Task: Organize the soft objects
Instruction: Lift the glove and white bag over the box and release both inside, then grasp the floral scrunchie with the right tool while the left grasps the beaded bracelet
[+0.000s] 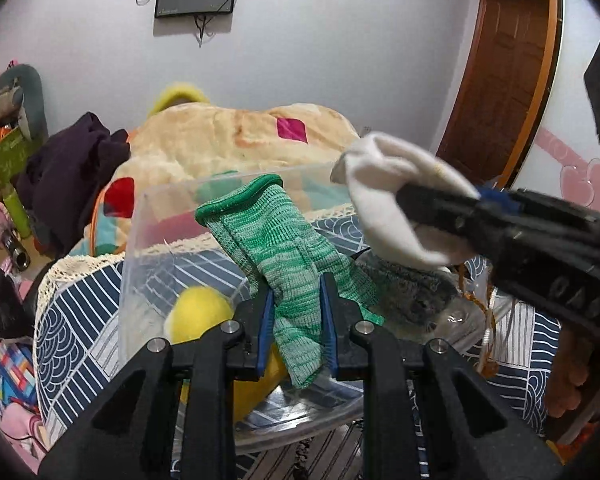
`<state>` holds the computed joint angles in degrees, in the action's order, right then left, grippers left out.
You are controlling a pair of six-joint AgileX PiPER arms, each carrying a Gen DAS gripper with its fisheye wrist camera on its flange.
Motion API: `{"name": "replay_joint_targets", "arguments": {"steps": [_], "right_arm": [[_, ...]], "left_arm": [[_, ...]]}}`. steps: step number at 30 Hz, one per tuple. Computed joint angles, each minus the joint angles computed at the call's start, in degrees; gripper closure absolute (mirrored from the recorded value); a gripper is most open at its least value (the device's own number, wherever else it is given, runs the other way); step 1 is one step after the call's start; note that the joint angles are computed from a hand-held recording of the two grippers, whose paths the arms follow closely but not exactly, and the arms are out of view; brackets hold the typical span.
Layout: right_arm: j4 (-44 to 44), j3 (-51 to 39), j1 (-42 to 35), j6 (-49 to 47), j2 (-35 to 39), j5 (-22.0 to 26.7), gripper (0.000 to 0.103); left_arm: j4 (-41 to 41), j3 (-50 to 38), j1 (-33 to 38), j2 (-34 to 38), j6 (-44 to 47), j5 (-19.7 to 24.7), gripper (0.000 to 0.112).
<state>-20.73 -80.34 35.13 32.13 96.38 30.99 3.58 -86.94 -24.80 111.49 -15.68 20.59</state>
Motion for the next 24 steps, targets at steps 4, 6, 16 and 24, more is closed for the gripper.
{"name": "replay_joint_targets", "arguments": {"steps": [4,6,16,24], "right_arm": [[-0.1,0.2,-0.3,-0.9,0.1,1.1,0.074],[0.7,0.0,-0.4,-1.8,-0.2,1.7,0.069],[-1.0,4.8,-0.3,0.3,-6.3,0.1,0.043],[-12.0,13.2,3.4,8.9,-16.1,-2.1,0.019]], "left_arm": [[0.4,0.2,0.0,-0.3,-0.2,0.7,0.079],[2.7,1.1,-0.4,-1.1,-2.2,0.6,0.073],[19.3,10.0,-3.3,-9.3,-18.2,-2.7,0.043],[34.8,18.2,-6.0,-18.4,-33.3,-4.1,0.023]]}}
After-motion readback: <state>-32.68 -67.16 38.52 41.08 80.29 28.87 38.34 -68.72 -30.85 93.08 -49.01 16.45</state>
